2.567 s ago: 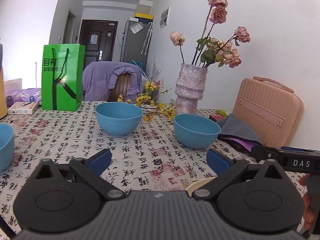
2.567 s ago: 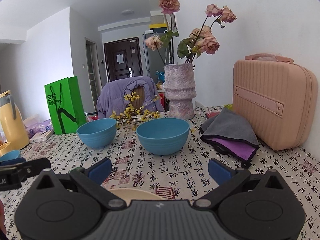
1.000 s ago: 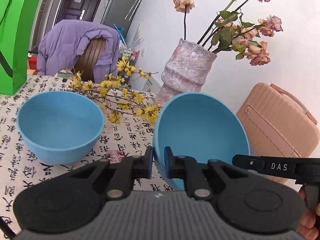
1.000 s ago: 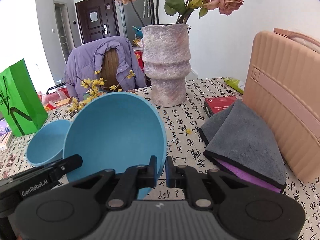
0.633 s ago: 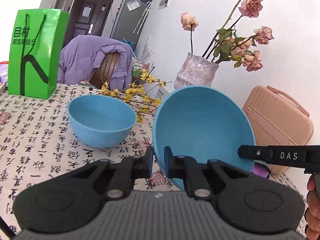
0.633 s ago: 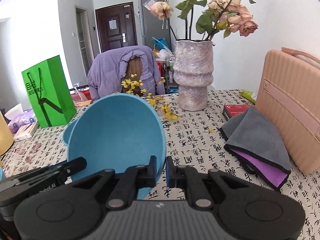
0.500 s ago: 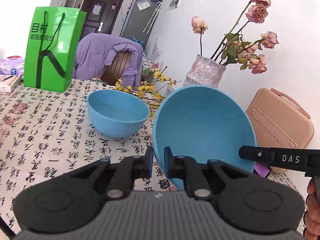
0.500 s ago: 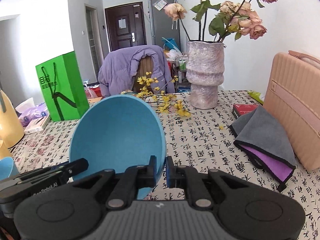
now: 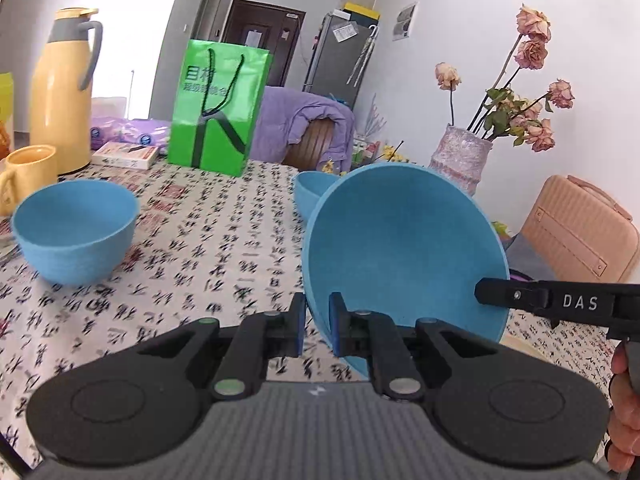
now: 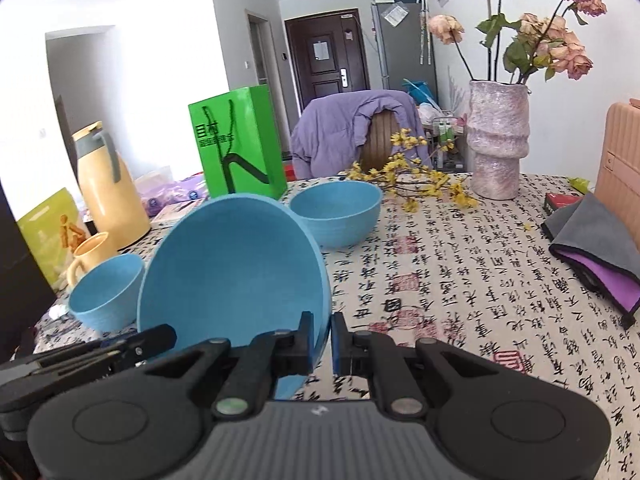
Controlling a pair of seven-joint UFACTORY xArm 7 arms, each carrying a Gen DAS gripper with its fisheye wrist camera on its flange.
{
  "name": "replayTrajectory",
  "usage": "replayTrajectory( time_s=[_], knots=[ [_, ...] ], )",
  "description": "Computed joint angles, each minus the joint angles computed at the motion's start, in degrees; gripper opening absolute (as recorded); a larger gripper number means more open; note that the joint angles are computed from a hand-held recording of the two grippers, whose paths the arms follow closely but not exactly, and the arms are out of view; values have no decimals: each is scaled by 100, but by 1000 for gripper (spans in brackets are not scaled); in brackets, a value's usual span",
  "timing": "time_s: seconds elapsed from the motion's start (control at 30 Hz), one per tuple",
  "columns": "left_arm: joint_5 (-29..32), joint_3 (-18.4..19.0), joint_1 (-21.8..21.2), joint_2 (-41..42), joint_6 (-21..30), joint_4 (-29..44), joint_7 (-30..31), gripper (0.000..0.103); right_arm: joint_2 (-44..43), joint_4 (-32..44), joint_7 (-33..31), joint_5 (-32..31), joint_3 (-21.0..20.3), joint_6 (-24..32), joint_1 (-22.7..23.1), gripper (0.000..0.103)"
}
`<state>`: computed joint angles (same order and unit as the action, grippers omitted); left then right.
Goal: Organize plates and bowls
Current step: 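Carry the held blue bowls with both grippers toward the plate stack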
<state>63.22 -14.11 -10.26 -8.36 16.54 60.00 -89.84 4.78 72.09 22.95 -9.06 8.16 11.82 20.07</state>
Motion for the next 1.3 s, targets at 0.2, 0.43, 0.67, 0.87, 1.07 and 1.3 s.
replayTrajectory(
  time_s=[0.2,0.43,0.67,0.87,1.07,1.3],
  knots=[
    [-258,-151,232,-1464,-210,-1534,-353,12,-610,-928,228,-233,244,-530,200,9],
    [-1086,-202,71,-2784,-64,-2672,457,12,-1250,-1937,1789,-1157,1018,-1020,-261,9],
    [-1929,61,-56,-2916,-273,-2966,1315,12,-1235,-2089,2211,-1080,1179,-916,-265,9],
    [-2376,73,158,-2628,-663,-2945,1784,13,-969,-1872,2381,-1181,1006,-734,-112,10],
    [-2902,218,197,-2348,-1025,-2867,2321,17,-736,-1689,1743,-404,630,-729,272,18],
    [-3335,109,493,-2056,-1339,-2712,2806,23,-455,-1420,1410,-101,480,-819,393,21]
  ],
)
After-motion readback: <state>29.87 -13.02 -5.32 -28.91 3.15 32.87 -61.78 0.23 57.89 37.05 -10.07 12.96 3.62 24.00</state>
